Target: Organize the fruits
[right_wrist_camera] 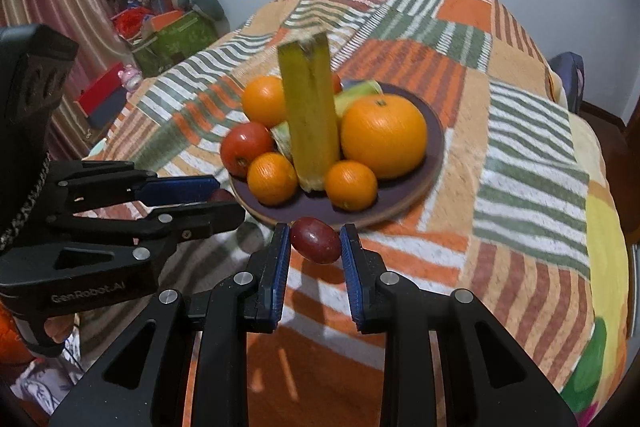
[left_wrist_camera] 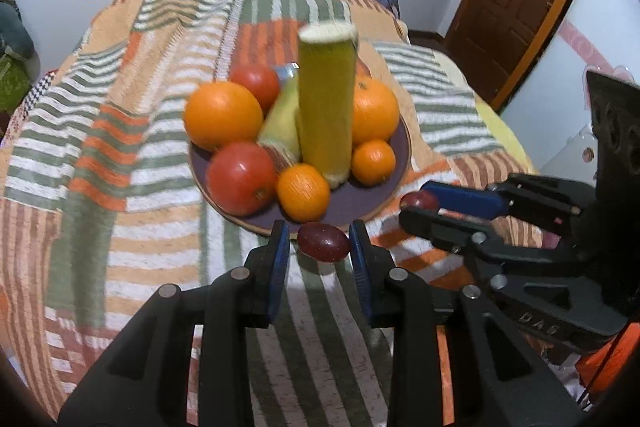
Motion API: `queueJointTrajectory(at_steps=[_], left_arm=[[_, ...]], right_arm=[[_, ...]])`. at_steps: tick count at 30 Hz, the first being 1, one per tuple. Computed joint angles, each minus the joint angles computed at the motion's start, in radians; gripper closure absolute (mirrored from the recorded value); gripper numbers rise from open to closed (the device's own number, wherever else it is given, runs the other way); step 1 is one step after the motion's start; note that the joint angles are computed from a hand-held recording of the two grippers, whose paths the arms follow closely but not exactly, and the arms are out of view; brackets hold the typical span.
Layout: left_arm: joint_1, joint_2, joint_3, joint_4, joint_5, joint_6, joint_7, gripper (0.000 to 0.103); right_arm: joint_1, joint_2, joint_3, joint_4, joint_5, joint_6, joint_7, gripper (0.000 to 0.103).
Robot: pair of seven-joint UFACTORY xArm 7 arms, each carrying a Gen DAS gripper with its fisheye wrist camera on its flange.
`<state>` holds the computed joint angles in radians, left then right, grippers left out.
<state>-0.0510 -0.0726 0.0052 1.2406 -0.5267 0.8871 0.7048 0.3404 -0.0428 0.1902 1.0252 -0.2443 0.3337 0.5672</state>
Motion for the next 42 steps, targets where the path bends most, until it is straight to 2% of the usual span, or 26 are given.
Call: queueJointTrajectory(at_steps=[14,26,28,31,37,42], left_arm=[[0.016,0.112,-0.025,0.121,-0.012,-0.033,-0.023,0.072],[0.02,0.128,-0.045,0.117,-0.009,-0.065,0.001,0.07],[0.023,0.117,-0.043,0.108,-0.021,-0.067,0.008,0.066],[0.027,0.104,-0.035,0.102,-0.032,-0.062,0.014,0.065],[0.039,0.064,-0.016,0.094,-0.064,-0.06,0.015,0.065],[0.042,0.009,0.007,0.086,-0.11,-0.07,0.025,0.065]], right_arm=[[0.019,0.084,-0.018,0.072,0.018,0.007,-0.026,0.08],[0.026,0.086,-0.024,0.07,0.029,-0.007,-0.033,0.079],[0.026,0.086,-0.024,0.075,0.031,0.003,-0.038,0.077],[0.026,0.089,-0.023,0.08,0.054,0.011,-0.056,0.072],[0.028,0.062,-0.025,0.076,-0.012,0.013,0.004,0.072],[0.008,-0.008,-0.014,0.056,-0.13,0.007,0.123,0.072]])
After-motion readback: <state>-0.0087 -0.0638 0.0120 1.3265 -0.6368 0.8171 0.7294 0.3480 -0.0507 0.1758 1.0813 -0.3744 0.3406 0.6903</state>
